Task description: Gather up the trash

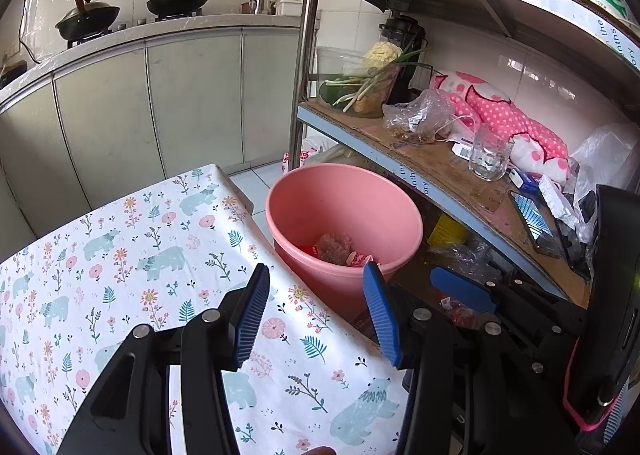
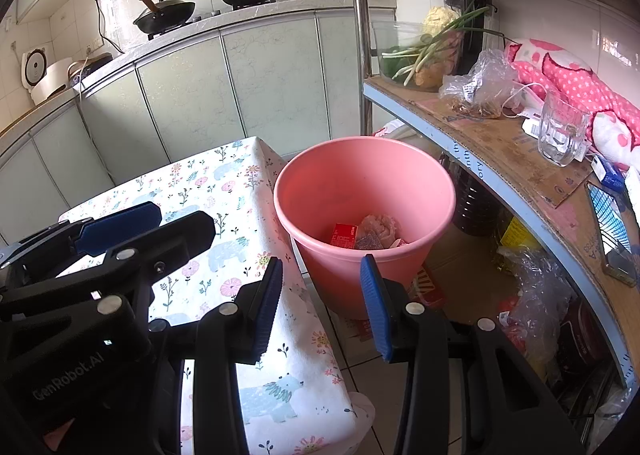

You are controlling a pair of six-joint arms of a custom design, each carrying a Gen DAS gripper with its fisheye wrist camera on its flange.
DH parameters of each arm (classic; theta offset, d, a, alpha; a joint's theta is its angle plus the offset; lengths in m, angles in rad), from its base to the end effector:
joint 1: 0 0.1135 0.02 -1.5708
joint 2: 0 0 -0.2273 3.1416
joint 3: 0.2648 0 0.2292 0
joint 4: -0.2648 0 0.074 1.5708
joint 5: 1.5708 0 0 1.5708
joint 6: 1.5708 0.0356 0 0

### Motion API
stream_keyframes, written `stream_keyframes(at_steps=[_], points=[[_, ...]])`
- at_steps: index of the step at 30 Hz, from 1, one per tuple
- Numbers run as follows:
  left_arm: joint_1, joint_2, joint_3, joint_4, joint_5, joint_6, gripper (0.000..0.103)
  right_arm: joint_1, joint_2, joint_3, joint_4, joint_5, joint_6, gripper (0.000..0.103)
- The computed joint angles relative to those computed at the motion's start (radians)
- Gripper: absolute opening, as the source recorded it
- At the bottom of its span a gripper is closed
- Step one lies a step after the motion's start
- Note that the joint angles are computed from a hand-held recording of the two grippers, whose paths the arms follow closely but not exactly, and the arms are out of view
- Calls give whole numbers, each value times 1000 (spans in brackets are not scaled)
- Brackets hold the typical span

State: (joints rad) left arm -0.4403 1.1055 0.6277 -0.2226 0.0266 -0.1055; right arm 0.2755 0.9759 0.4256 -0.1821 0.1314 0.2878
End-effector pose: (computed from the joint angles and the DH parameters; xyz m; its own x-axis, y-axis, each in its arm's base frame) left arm 0.2039 -0.0971 0.1976 -0.6266 0.1789 -0.7585 0.3806 0.9196 -0.0976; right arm 0.1878 0.0482 0.1641 -0.6669 0.1039 -0.7379 0.0140 0.9918 0.1271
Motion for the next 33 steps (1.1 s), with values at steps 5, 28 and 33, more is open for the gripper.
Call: stream_keyframes(at_steps=[5, 28, 33], points=[[4, 3, 3, -2, 4, 4, 48, 0, 0, 1, -2, 0, 0, 42], [-7, 12, 6, 2, -4, 2, 48, -7, 39, 26, 4, -11, -15, 42], [1, 20, 4, 10, 4, 12, 48, -13, 50, 27, 12, -19, -21, 42]])
